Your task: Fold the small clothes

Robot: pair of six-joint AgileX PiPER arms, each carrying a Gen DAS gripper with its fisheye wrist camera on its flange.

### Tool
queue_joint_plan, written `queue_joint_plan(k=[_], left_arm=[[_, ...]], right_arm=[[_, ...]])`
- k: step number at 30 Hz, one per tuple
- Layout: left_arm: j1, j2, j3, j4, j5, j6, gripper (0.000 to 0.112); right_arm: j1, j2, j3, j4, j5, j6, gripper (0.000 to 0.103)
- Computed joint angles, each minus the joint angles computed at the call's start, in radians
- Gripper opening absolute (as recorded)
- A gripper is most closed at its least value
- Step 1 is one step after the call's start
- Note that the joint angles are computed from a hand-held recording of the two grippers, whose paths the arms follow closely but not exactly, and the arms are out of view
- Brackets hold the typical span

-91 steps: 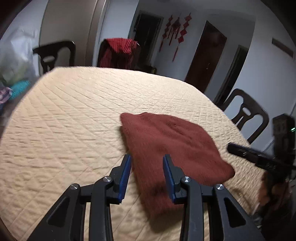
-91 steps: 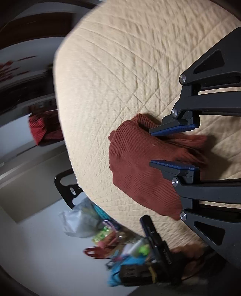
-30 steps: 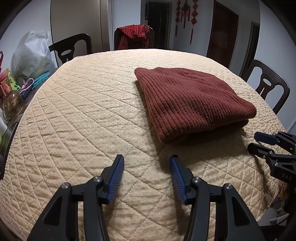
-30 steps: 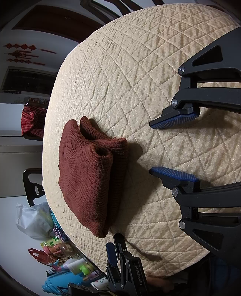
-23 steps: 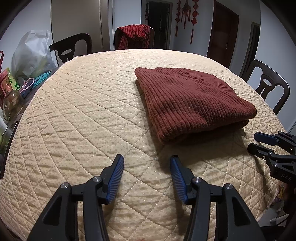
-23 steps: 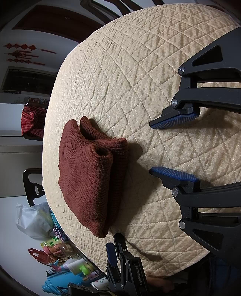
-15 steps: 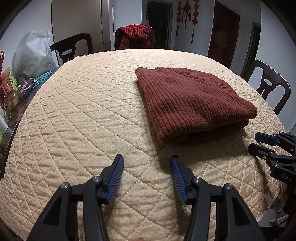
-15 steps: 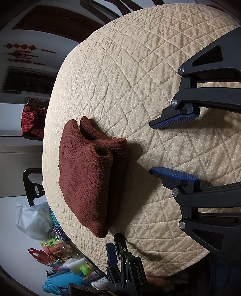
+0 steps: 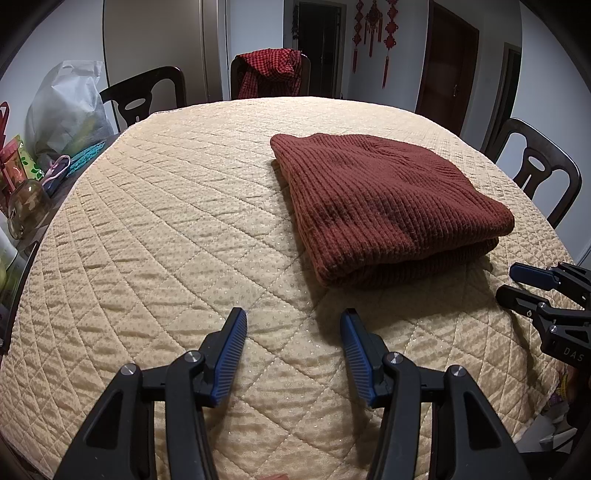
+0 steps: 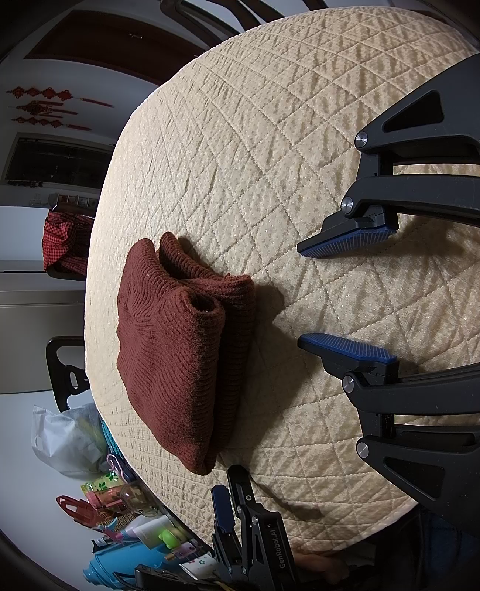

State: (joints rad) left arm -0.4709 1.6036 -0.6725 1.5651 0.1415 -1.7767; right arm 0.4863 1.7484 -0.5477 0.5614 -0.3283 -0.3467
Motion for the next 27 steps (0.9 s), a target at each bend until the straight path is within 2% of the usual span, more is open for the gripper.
queue_joint_plan(k=[27], left_arm=[[-0.01, -0.009, 0.012, 0.002, 0.017, -0.003, 0.057]], right_arm=[[0.001, 0.0, 0.0, 0.0, -0.001, 0.001, 0.044]])
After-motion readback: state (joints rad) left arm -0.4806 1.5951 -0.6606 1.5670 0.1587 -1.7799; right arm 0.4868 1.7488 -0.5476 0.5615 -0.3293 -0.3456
